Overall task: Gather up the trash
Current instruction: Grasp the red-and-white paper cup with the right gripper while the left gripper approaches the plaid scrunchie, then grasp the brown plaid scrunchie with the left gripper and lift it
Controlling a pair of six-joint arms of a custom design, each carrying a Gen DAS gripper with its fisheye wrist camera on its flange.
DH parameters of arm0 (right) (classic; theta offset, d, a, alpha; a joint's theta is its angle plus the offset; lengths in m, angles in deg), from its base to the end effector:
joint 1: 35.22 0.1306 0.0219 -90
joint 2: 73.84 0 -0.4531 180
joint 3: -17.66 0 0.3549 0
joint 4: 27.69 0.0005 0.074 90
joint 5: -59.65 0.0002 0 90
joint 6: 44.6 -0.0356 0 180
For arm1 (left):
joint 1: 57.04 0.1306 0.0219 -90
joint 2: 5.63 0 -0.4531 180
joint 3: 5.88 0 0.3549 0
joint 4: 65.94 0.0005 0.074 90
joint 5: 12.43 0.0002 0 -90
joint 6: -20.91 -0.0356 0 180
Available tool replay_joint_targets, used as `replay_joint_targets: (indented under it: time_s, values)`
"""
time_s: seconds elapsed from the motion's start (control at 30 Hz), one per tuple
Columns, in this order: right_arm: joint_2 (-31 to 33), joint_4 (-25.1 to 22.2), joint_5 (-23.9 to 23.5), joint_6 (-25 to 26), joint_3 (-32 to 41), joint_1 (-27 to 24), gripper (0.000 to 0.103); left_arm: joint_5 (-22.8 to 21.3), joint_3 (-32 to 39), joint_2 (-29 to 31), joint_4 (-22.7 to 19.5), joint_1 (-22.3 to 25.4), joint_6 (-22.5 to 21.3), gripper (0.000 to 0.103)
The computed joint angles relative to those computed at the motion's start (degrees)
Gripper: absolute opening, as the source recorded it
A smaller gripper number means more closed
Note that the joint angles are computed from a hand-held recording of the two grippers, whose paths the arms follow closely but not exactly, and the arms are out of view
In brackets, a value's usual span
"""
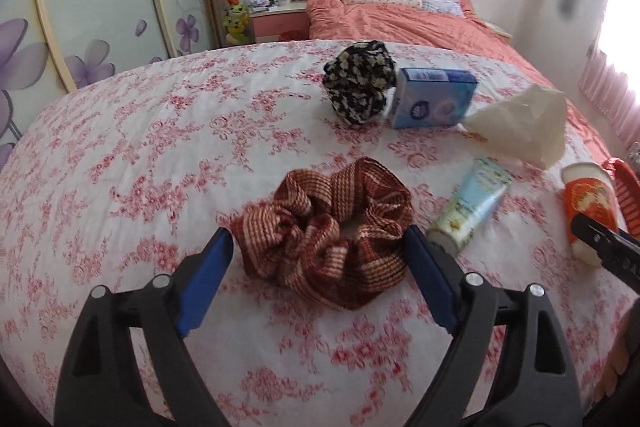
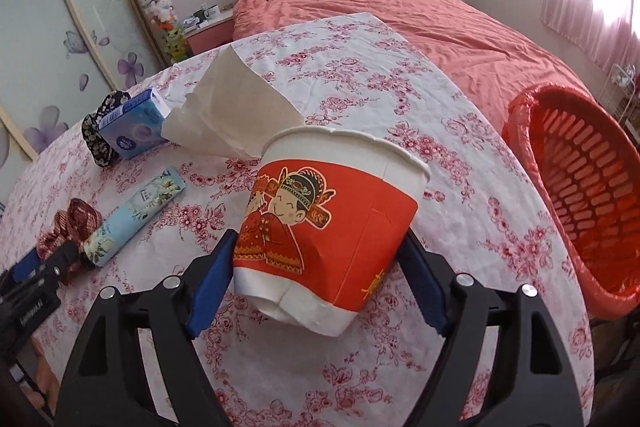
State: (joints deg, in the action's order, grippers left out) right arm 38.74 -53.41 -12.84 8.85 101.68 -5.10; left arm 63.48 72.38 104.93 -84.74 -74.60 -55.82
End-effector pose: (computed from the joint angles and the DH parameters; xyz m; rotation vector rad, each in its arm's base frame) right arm 0.4991 0.2766 0.2915 0.2595 2.4463 0.1189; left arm 0.5259 -0.1579 0.2806 -0.0150 2.4271 0.0613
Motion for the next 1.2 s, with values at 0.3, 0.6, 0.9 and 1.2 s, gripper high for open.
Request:
replay_joint_targets:
  time_s: [0.3,0.6,0.9,1.2]
  values:
    - [-0.11,-1.2,1.98,1.99,-0.2,-0.16,0.078,1.23,1.0,0.96,0.07,1.39,0.55,0.086]
    - [0.83,-4.16,3.49,2.44,1.7,0.42,0.079,4.35,2.25,2.12,-2.05,2.19,3.09,0.087]
    - [0.72,-4.13,3.45,2.29,1.57,0.66,0.08,4.74,2.13,2.2,-2.54,2.58,4.12,0.091]
    - [0.31,-2.61,2.35,2.05,0.78,0.38,0.081,4.01,2.72,2.6,-3.82,2.9,4.86,0.099]
